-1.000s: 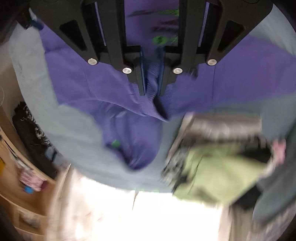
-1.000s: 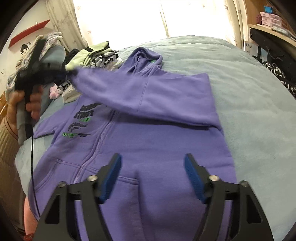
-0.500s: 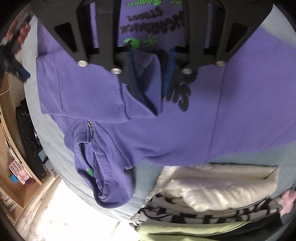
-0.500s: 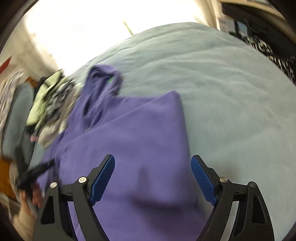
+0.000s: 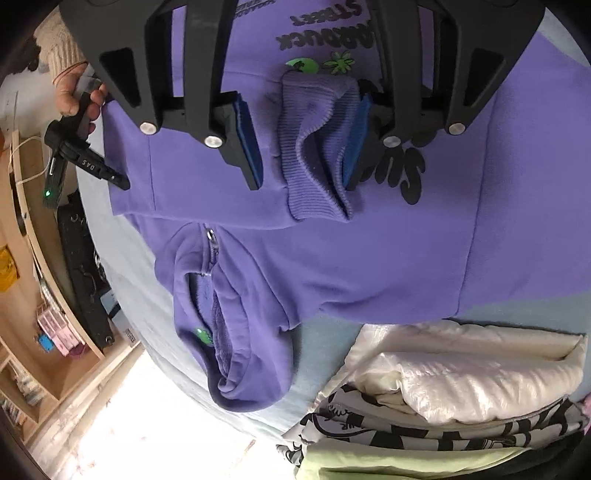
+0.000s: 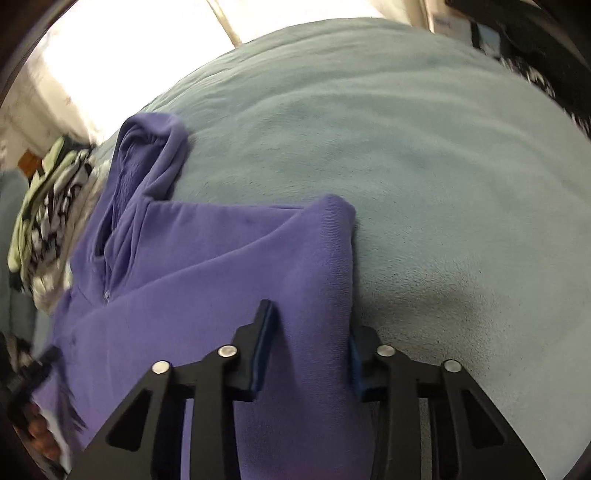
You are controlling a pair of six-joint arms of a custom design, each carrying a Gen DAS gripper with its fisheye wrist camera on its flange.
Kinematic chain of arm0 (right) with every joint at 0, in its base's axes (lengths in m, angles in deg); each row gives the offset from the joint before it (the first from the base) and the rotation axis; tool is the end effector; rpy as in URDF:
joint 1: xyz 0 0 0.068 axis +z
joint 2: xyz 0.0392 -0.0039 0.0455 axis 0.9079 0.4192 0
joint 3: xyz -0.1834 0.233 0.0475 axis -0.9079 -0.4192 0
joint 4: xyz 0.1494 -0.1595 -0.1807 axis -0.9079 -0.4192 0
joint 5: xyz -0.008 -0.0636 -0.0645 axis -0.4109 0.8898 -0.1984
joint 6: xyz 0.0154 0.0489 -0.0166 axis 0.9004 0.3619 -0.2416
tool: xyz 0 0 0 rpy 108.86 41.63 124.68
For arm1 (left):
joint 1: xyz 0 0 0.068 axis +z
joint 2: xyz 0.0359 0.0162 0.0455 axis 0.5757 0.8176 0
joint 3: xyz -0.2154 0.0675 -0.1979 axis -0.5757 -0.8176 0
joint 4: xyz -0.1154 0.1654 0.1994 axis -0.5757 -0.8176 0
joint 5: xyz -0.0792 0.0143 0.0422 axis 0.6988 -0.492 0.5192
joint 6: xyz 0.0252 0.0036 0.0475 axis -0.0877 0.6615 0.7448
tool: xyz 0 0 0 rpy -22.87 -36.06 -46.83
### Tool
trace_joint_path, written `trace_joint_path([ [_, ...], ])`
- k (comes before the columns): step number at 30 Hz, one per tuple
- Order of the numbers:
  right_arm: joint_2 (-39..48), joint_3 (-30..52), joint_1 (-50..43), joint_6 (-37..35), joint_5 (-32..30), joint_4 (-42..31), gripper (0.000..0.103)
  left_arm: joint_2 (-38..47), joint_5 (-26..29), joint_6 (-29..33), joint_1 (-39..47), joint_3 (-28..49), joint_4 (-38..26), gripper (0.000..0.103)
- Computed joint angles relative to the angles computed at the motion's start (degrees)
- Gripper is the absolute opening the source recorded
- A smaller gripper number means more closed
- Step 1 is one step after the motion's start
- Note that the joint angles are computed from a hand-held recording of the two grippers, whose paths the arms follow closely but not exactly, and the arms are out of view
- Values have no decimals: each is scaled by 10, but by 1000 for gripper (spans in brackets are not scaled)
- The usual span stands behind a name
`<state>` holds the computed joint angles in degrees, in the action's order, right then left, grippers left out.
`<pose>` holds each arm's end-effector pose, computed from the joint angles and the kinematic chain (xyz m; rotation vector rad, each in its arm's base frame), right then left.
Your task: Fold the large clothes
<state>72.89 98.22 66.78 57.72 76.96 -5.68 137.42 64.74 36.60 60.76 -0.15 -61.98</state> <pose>0.3018 0.0075 0.2347 0.5660 2.5437 0.1474 0.3153 0.1283 0.2846 0.0898 2.6229 -0.6369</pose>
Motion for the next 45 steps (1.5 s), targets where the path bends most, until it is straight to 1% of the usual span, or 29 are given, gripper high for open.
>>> trace_joint_path([
  [1,0,-2,3,2,3,4,32,1,-9,1,-4,-2,6,47],
  [3,-10,-12,6,11,2,9,31,3,-35,-6,-15,-14,21,47],
  [5,-19,-20,5,14,1,13,27,0,-51,-28,-25,-32,50,47],
  [6,-34,-29,13,17,6,9,21,-7,-59,-36,-29,-42,64,45],
  [7,-46,-32,17,18,11,9,19,-25,-70,-43,-36,-58,89,16],
  [8,-66,-36,22,18,20,12,18,-40,-78,-40,-42,-69,105,2],
  [9,-101,-50,24,15,24,17,18,-59,-90,-45,-49,-81,124,2],
  [11,-159,-80,29,18,38,51,18,-88,-80,-55,-49,-96,154,2],
  [13,-138,-80,27,26,49,48,18,-100,-86,-64,-55,-111,187,2],
  [14,-104,-72,23,29,45,33,18,-94,-108,-69,-66,-117,202,2],
  [15,-73,-65,21,32,41,22,19,-78,-122,-68,-74,-111,194,2],
  [16,-68,-70,19,33,34,29,21,-60,-142,-68,-82,-104,184,4],
  [17,-77,-76,19,39,34,33,23,-55,-156,-71,-86,-108,189,8],
  [19,-90,-62,25,62,50,-4,46,-63,-149,-67,-78,-111,192,8],
  [21,-129,-63,42,67,78,-30,52,-78,-149,-62,-72,-112,186,8],
  [22,-150,-66,50,61,90,-38,52,-89,-148,-55,-65,-114,184,8],
  [24,-192,-68,94,69,137,-72,52,-107,-141,-42,-49,-117,186,9],
  [26,-217,-66,141,87,157,-96,52,-133,-126,-31,-28,-120,178,9],
  [28,-233,-62,180,105,158,-120,52,-158,-93,-21,-6,-124,158,9],
  [31,-201,-46,274,154,165,-126,52,-183,-62,-29,-4,-128,119,9],
  [32,-177,-35,305,169,166,-121,52,-190,-55,-37,-12,-134,109,9],
  [34,-142,-21,359,189,175,-110,52,-214,-52,-53,-35,-160,112,9],
  [37,-88,-4,426,208,195,-91,52,-241,-99,-88,-91,-211,151,9],
  [39,-75,-9,438,219,197,-92,51,-236,-137,-104,-117,-233,171,9],
  [40,-82,-21,441,226,207,-95,51,-227,-142,-104,-117,-238,173,9],
  [41,-95,-31,440,234,218,-103,51,-218,-122,-98,-103,-241,174,9],
  [43,-144,-67,422,244,225,-113,52,-204,-76,-73,-67,-232,154,8],
  [44,-162,-72,423,274,261,-163,51,-196,-63,-66,-53,-226,147,7],
  [45,-184,-81,419,293,287,-205,47,-191,-54,-57,-40,-222,140,5],
])
